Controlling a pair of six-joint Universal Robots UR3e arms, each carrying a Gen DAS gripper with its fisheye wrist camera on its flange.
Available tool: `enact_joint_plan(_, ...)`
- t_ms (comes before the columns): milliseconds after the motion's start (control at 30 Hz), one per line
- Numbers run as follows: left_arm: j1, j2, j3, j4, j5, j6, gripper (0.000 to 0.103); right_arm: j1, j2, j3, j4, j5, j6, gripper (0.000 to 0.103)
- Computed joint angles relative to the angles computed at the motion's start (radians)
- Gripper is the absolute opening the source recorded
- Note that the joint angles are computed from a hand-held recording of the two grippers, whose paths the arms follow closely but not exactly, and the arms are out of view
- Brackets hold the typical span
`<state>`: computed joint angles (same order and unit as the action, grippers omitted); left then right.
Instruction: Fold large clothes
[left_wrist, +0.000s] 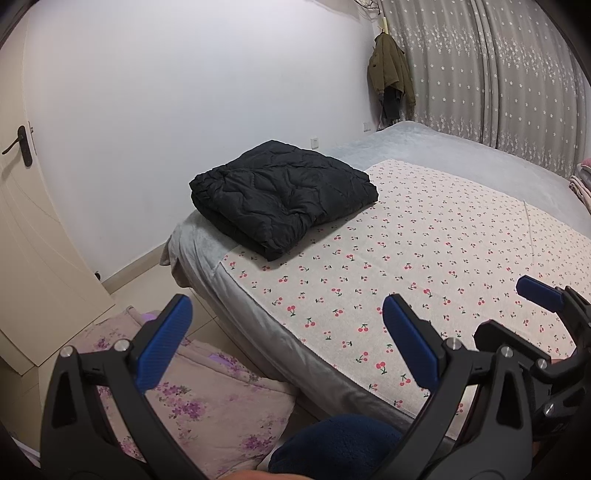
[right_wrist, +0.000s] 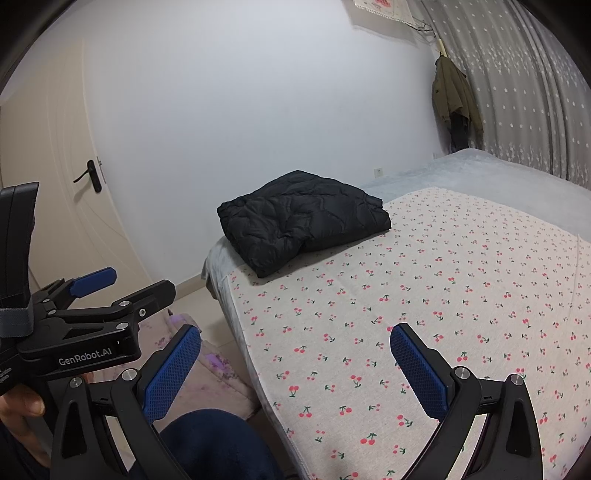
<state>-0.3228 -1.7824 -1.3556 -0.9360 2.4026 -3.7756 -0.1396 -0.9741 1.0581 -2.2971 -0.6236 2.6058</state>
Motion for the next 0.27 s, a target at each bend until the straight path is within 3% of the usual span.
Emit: enact_joint_plan(267, 0.000, -0.003, 0.010, -0.024, 0.007, -0.012, 0.102, 0.001, -0.001, 0.003, -0.003, -0.001, -0.003, 0.103)
